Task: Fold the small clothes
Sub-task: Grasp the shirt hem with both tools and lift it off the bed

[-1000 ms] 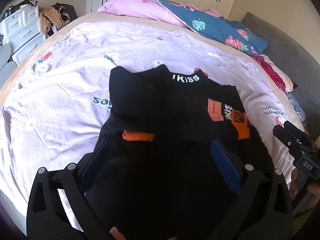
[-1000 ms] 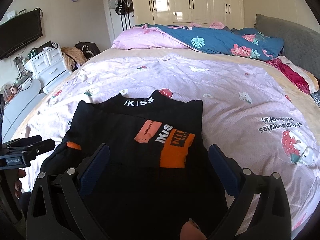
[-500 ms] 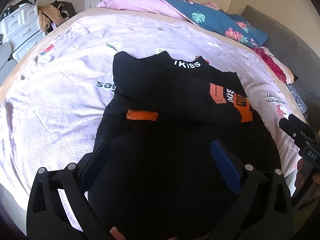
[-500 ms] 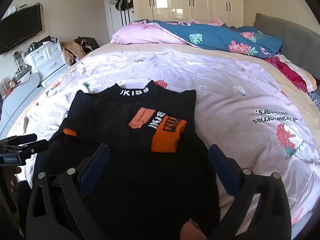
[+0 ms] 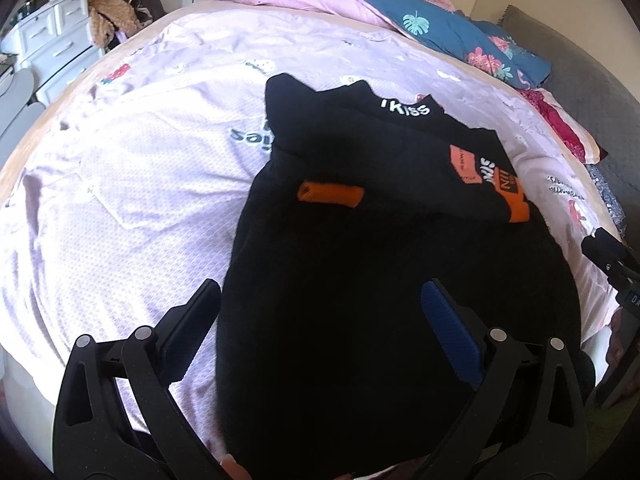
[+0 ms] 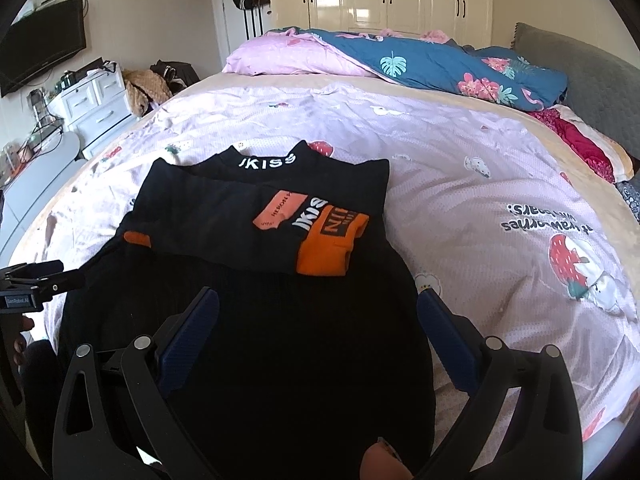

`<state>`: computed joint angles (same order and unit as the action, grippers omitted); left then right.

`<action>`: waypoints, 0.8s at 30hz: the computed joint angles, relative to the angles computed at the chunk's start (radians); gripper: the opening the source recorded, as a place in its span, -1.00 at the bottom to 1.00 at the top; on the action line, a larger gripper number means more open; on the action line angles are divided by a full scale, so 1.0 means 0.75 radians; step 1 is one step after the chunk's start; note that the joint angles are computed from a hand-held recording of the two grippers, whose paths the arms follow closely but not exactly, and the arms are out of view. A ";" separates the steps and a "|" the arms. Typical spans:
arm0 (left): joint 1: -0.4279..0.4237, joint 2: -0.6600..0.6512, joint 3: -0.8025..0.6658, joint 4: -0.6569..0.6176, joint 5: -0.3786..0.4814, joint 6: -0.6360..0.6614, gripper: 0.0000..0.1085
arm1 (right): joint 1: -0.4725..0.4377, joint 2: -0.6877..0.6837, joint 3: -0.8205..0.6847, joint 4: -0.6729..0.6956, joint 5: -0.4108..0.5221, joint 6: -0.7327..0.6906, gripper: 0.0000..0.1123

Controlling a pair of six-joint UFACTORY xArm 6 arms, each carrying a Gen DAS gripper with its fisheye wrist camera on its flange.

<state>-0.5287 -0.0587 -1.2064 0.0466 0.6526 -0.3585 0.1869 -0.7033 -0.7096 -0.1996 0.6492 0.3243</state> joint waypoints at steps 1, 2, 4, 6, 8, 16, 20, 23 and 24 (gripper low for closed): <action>0.004 -0.004 0.007 0.001 0.003 0.002 0.73 | 0.000 -0.004 0.004 0.003 0.004 -0.003 0.76; 0.008 -0.011 0.017 0.000 0.006 0.003 0.73 | 0.001 -0.008 0.008 0.004 0.009 -0.006 0.76; 0.019 -0.027 0.044 -0.006 0.013 0.003 0.73 | 0.002 -0.018 0.018 0.002 0.019 -0.011 0.76; 0.029 -0.041 0.065 -0.013 0.021 0.007 0.73 | 0.001 -0.030 0.029 0.004 0.031 -0.016 0.76; 0.038 -0.052 0.083 -0.015 0.026 0.007 0.73 | -0.002 -0.045 0.043 0.007 0.043 -0.027 0.76; 0.078 -0.122 0.182 -0.097 0.049 0.069 0.73 | -0.012 -0.084 0.084 0.004 0.079 -0.037 0.76; 0.087 -0.158 0.229 -0.139 0.042 0.102 0.72 | -0.019 -0.097 0.099 0.005 0.089 -0.042 0.76; 0.095 -0.193 0.271 -0.179 0.028 0.156 0.64 | -0.022 -0.106 0.108 0.008 0.094 -0.046 0.76; 0.096 -0.200 0.280 -0.191 0.027 0.167 0.58 | -0.024 -0.110 0.111 0.007 0.096 -0.046 0.76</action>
